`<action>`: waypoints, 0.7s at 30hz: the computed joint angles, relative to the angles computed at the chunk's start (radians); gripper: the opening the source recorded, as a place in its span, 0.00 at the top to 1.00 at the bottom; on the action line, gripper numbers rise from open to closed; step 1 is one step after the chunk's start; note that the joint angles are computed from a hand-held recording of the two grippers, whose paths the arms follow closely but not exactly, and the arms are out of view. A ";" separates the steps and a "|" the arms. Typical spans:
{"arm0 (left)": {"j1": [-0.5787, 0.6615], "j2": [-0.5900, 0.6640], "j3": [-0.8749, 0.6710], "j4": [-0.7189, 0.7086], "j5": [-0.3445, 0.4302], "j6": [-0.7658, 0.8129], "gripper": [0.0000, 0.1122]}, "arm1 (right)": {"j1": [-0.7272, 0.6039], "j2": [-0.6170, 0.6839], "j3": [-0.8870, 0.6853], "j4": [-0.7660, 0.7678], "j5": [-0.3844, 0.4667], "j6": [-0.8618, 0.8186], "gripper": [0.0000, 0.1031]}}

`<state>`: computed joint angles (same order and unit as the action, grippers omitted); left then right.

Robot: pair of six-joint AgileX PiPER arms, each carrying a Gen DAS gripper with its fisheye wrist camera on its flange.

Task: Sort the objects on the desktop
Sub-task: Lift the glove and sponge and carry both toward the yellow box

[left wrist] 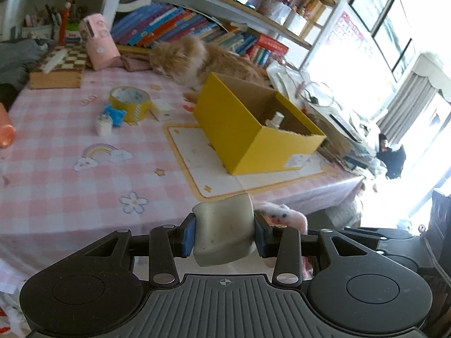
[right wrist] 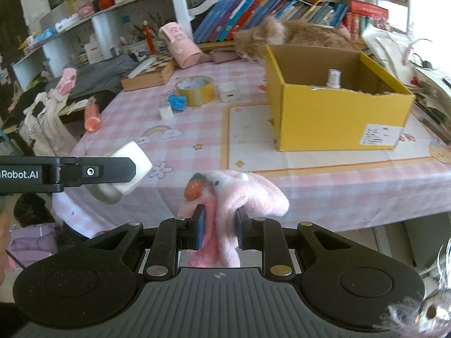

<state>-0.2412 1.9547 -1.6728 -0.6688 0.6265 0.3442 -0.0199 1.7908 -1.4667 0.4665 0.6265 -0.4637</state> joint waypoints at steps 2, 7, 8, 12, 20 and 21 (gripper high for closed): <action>-0.008 0.013 -0.020 -0.003 0.018 0.010 0.65 | -0.008 -0.019 0.025 -0.016 -0.015 0.028 0.81; -0.032 0.052 -0.084 -0.021 0.065 0.054 0.65 | -0.037 -0.064 0.087 -0.050 -0.038 0.101 0.81; -0.037 0.059 -0.094 -0.023 0.073 0.059 0.65 | -0.045 -0.071 0.097 -0.055 -0.041 0.113 0.81; -0.058 0.093 -0.151 -0.012 0.114 0.071 0.65 | -0.069 -0.102 0.141 -0.072 -0.052 0.160 0.81; -0.104 0.174 -0.299 0.053 0.191 0.054 0.65 | -0.117 -0.108 0.154 -0.075 -0.039 0.201 0.81; -0.109 0.188 -0.324 0.061 0.201 0.048 0.65 | -0.122 -0.104 0.149 -0.075 -0.036 0.198 0.81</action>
